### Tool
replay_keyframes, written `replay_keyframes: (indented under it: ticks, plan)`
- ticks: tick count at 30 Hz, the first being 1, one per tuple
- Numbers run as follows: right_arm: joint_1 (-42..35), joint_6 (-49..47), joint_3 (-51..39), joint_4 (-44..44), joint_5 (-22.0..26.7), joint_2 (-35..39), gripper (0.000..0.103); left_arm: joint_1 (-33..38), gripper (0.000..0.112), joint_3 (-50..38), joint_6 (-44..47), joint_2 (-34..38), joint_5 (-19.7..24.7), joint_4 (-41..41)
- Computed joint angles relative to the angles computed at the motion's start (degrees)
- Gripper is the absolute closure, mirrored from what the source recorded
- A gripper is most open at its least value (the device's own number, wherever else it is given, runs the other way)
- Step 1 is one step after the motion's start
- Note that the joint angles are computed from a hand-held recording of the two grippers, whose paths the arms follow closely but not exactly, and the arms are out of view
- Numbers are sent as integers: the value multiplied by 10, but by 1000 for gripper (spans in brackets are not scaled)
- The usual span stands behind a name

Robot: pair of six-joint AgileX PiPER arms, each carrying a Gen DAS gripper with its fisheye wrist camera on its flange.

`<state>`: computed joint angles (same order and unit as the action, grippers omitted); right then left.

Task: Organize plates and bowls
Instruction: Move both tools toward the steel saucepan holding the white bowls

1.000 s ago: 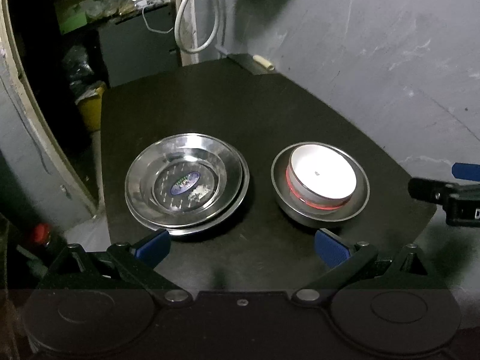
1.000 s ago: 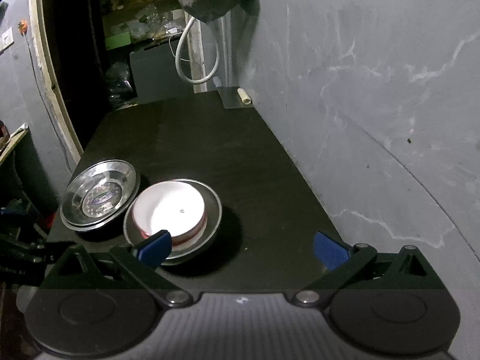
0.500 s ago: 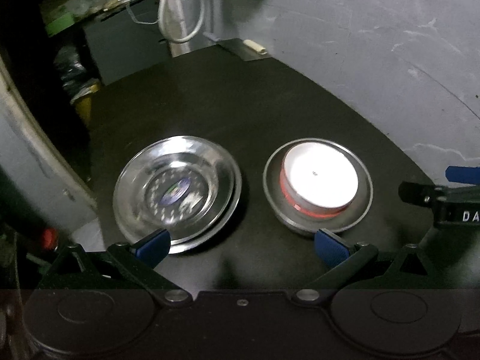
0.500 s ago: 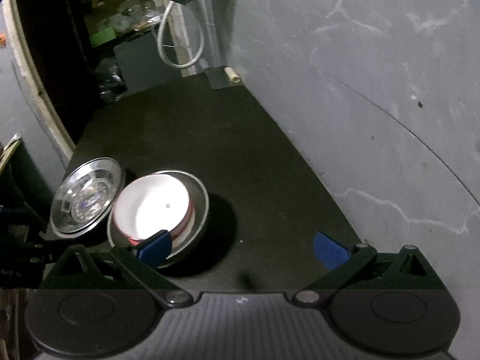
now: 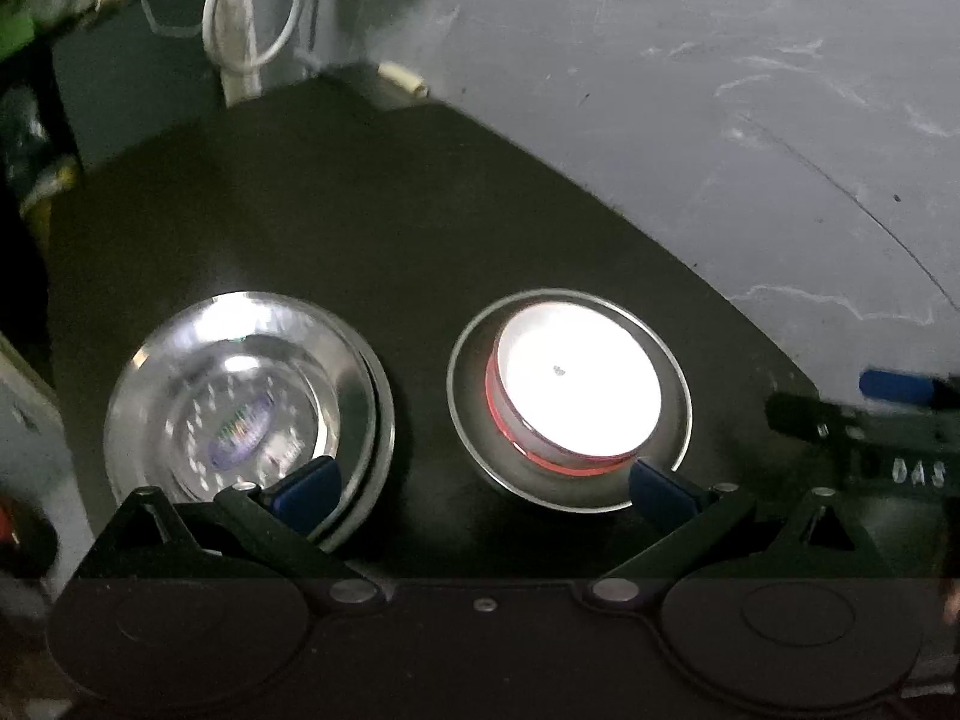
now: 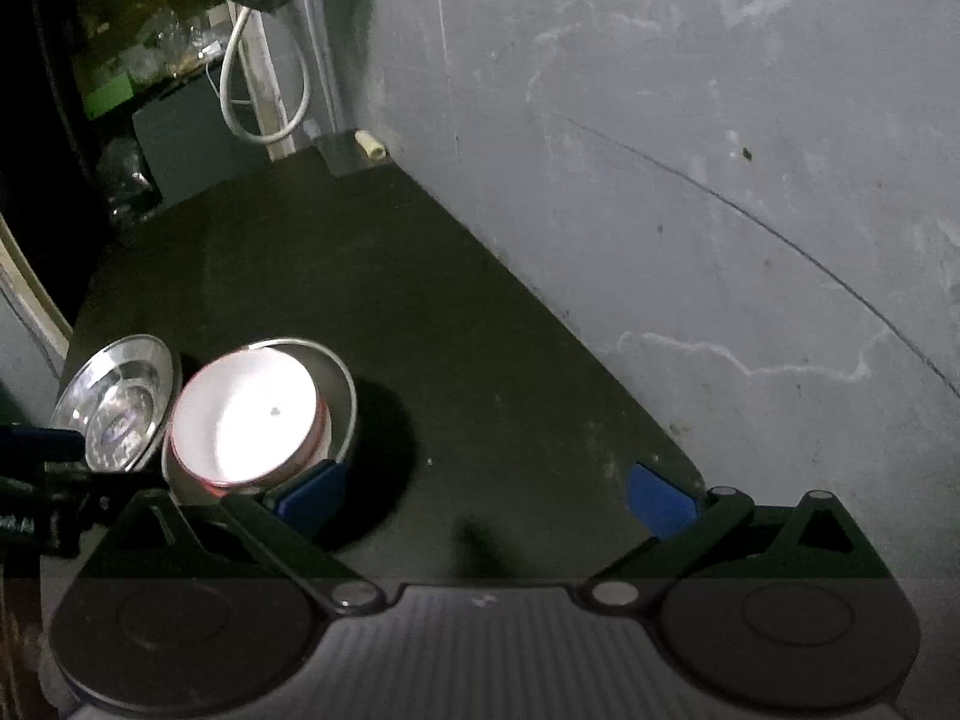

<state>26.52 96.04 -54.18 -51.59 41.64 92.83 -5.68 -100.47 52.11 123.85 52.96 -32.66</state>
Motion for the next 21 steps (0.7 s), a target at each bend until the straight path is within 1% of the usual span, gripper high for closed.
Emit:
replay_keyframes:
  ticks: [1, 3, 6, 12, 17, 21]
  plan:
    - [-11, -5, 5, -1, -13, -4, 0, -2, 10, -9, -14, 7, 7, 5]
    - [-38, -27, 8, 0, -50, -5, 0, -6, 10, -13, -35, 11, 0, 15]
    - [-81, -133, -8, 50, -100, 9, 0, -17, 10, -18, -102, 15, -11, 49]
    - [-135, -272, -39, 111, -170, 41, 0, -30, 10, 9, -176, 2, -50, 89]
    - [-155, -385, -56, 180, -203, 60, 0, -34, 10, 15, -233, 2, -70, 107]
    - [-169, -464, -73, 235, -213, 75, 0, -37, 10, 19, -264, 1, -82, 116]
